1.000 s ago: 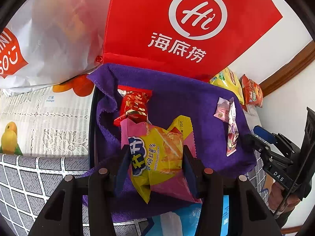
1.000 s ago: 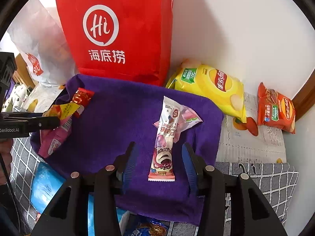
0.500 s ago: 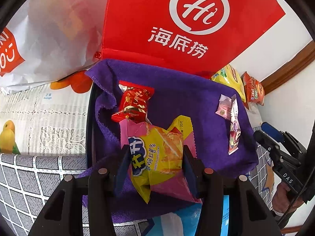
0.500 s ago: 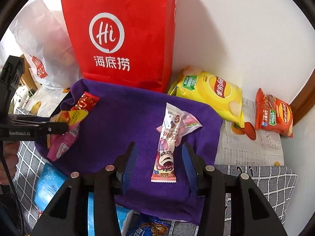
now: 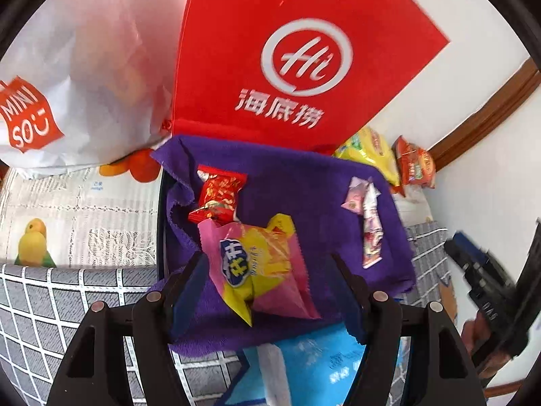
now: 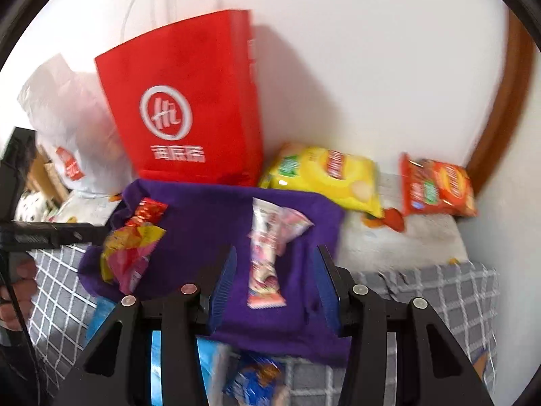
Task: Organize snacks
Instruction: 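Open the left tool to drop the yellow chip bag onto the towel, then grasp the pink-white pastry packet with the right tool while the left tool reaches toward the pile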
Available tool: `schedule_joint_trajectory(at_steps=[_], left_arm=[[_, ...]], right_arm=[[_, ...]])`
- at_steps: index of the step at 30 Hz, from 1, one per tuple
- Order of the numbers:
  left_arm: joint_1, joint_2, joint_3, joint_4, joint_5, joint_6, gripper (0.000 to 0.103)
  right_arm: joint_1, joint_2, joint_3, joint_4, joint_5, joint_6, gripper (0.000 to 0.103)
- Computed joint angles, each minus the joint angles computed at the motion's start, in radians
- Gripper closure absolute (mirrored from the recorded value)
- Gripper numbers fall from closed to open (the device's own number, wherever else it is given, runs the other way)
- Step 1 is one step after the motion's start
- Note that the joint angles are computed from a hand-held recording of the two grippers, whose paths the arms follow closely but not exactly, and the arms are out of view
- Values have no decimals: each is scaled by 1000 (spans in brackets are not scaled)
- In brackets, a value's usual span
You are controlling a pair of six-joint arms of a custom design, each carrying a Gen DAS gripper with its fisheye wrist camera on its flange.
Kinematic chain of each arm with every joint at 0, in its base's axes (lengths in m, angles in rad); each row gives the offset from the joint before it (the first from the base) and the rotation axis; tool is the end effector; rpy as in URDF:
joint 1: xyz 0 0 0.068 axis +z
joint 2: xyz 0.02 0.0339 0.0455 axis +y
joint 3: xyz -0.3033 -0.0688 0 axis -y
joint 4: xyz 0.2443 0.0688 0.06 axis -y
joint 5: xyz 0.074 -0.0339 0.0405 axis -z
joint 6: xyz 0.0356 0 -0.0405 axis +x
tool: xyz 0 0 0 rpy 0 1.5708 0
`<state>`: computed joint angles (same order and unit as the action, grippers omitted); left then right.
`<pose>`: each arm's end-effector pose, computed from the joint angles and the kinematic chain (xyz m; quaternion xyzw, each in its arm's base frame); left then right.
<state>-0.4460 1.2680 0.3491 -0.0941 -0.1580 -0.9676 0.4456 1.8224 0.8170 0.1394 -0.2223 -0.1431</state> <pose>0.1677 -0.0740 0.1526 -0.2681 0.9204 -0.1205 0.2580 0.3102 0.1569 0.1503 -0.3072 0.8815 0.1546 0.3234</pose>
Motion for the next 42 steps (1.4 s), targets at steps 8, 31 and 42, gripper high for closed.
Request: schedule_joint_trajectory(at_steps=[8,31,42], left_arm=[[-105,-122,46,-137,-55,-53,34],[-206,-194,115,-259,-126,-98,31],[-480,-136,241,-428,-372,-226,31]], right_arm=[[-99,-53,-194,21,-38,-44,64],[-49,131,-479,419,15,-145,65],[-175,206,-616,702,-28,-86,64]])
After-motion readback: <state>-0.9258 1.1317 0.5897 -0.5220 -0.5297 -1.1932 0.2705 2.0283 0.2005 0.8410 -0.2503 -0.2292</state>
